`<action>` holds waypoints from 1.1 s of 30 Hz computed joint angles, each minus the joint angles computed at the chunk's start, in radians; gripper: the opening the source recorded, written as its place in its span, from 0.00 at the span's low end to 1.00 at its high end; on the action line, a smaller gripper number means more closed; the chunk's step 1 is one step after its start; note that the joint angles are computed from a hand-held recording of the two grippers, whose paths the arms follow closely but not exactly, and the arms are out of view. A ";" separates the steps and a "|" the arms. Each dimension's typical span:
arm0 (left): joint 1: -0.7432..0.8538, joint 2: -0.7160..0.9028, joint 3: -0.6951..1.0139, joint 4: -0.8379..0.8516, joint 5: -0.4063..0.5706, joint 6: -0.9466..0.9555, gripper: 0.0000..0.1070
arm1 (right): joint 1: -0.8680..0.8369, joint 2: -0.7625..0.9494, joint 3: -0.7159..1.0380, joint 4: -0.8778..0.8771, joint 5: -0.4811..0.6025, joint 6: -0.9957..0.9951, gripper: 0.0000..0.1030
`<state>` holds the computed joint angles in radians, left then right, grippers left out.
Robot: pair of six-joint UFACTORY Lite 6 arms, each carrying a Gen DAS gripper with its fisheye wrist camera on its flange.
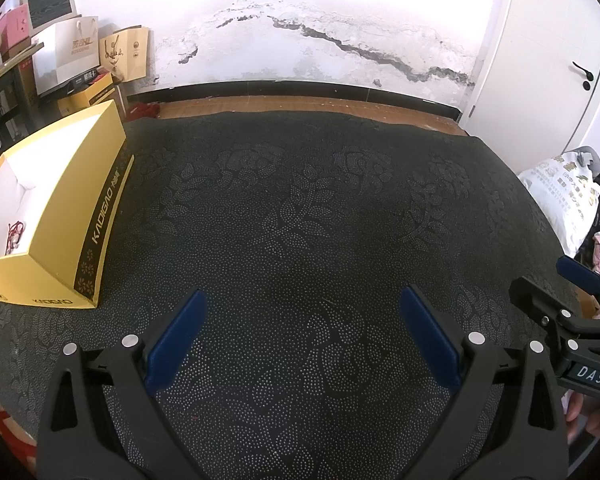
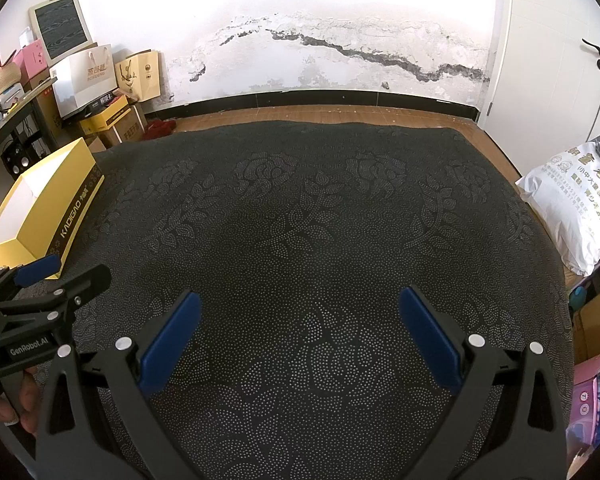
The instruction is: Organize jewelry
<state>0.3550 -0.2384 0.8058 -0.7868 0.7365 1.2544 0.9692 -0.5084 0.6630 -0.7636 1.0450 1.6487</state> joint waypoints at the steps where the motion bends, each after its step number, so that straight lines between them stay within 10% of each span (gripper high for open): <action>1: -0.001 0.000 0.000 0.000 0.000 -0.001 0.89 | 0.001 0.001 0.000 0.000 0.000 0.002 0.93; 33: 0.004 0.028 0.021 0.039 0.012 -0.033 0.89 | -0.003 0.015 0.024 -0.002 0.005 -0.004 0.93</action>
<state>0.3591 -0.2107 0.8271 -0.7476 0.7486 1.2212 0.9662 -0.4935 0.6871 -0.7656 1.0504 1.6448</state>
